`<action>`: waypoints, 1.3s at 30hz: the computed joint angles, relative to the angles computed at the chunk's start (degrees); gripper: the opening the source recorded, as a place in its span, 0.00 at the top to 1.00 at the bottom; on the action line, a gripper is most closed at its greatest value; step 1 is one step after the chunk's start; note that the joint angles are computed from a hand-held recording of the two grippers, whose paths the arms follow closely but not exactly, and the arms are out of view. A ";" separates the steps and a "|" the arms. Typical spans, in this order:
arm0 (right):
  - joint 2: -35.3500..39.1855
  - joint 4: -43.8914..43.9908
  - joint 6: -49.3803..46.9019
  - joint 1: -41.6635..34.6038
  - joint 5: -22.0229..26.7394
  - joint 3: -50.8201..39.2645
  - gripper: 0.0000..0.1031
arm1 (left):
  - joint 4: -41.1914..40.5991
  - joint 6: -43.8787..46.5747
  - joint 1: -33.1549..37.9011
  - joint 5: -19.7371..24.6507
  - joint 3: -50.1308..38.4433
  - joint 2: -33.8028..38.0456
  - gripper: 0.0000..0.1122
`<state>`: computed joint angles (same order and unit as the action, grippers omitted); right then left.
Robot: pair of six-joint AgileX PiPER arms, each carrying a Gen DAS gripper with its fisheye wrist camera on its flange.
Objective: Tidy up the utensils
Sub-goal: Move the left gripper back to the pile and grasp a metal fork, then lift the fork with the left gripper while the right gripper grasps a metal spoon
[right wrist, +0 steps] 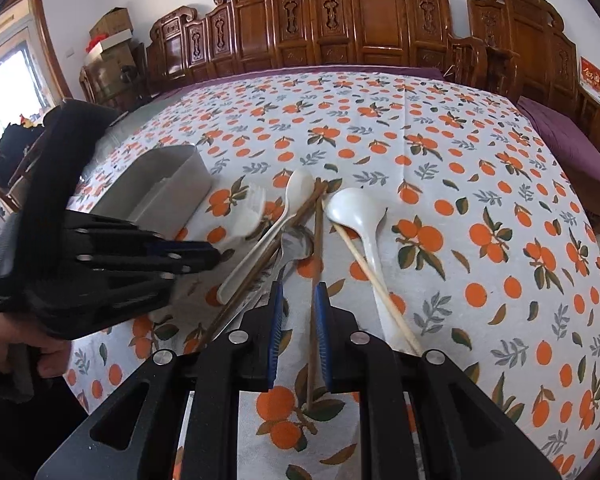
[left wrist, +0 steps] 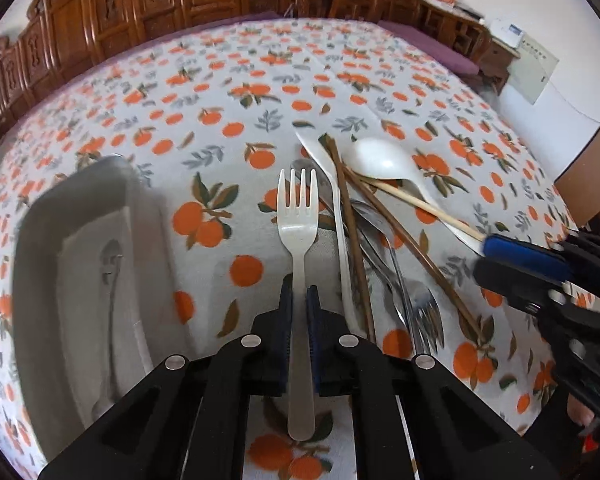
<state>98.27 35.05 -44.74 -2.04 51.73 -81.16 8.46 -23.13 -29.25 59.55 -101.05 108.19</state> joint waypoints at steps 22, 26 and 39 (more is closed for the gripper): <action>10.67 -12.96 26.90 9.28 1.15 -11.58 0.82 | -1.65 3.26 1.66 -8.04 10.71 -14.17 0.94; 10.36 -14.00 28.15 9.51 1.06 -11.66 0.95 | -1.89 3.54 1.94 -8.38 11.32 -15.47 0.94; 5.25 -15.36 25.44 9.54 0.35 -9.56 0.95 | -0.73 2.96 3.24 -8.08 13.54 -20.40 0.94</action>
<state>103.52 19.69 -19.31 7.50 52.08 -90.72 7.73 -20.17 -26.01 51.47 -87.52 87.79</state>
